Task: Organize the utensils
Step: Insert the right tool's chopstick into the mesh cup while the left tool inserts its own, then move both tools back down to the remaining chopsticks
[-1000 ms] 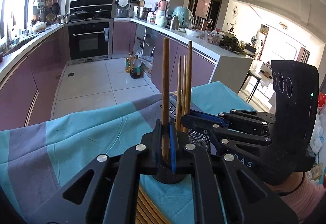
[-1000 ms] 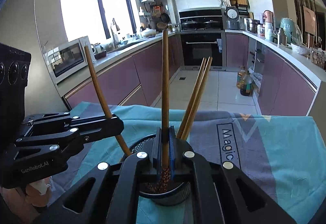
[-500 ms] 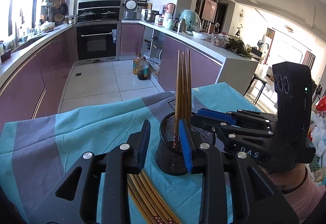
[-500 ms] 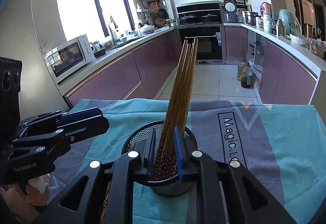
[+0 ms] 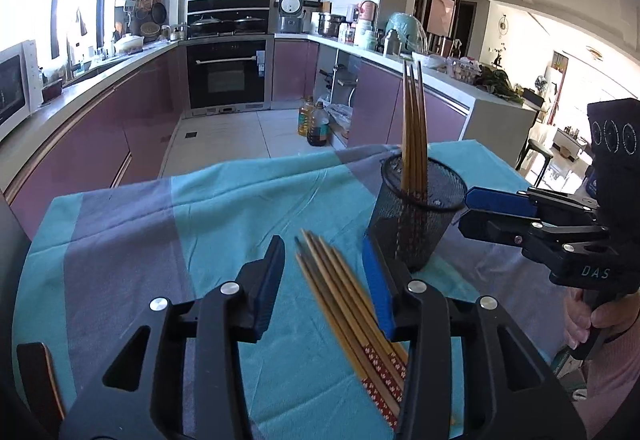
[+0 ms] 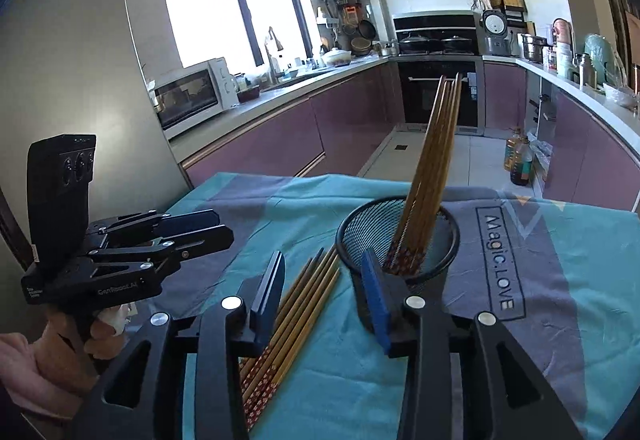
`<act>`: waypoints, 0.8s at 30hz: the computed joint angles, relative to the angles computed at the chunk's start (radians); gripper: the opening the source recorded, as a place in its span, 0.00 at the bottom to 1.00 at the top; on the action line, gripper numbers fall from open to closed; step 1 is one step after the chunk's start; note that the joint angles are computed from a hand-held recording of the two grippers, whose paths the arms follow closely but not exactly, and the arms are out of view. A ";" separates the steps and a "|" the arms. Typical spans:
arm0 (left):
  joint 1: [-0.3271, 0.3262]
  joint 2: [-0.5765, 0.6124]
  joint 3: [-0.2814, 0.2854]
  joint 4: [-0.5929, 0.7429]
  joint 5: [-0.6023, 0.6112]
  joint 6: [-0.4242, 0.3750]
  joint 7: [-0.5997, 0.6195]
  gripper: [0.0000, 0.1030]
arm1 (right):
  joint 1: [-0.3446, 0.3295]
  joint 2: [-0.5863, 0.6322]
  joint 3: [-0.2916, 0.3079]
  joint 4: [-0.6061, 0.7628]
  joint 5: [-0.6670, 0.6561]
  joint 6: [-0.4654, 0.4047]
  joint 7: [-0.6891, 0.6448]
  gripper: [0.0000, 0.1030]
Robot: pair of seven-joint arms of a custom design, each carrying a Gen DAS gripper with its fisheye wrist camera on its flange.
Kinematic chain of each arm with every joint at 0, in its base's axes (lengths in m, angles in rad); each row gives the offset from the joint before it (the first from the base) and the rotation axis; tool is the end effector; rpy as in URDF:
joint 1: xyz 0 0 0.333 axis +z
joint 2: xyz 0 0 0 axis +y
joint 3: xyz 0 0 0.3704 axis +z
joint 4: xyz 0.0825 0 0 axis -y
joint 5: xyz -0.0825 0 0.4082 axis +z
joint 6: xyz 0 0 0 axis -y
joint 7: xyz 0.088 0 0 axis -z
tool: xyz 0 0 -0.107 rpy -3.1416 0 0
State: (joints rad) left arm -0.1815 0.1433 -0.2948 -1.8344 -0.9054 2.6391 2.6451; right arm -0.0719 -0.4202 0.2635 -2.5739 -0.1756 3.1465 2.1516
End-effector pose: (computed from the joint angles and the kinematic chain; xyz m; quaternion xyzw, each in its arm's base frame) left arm 0.6116 -0.2798 0.5657 -0.3089 0.8392 -0.4372 0.0957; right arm 0.4372 0.1147 0.5544 -0.5653 0.6764 -0.2653 0.3905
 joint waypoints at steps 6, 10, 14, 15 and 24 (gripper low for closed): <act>-0.008 0.016 0.013 -0.058 0.113 -0.010 -0.079 0.39 | 0.111 0.087 -0.065 0.006 0.048 -0.049 -0.003 0.37; -0.014 0.039 0.007 -0.067 0.183 -0.013 -0.140 0.39 | 0.151 0.124 -0.088 0.009 0.062 -0.059 0.007 0.37; -0.013 0.054 -0.003 -0.071 0.234 -0.017 -0.181 0.39 | 0.134 0.129 -0.071 0.009 0.034 -0.068 0.044 0.37; -0.012 0.056 -0.006 -0.072 0.240 -0.017 -0.185 0.39 | 0.121 0.130 -0.058 0.010 0.022 -0.072 0.061 0.37; -0.016 0.069 -0.015 -0.071 0.316 -0.008 -0.243 0.39 | 0.100 0.140 -0.036 0.022 -0.054 -0.093 0.127 0.37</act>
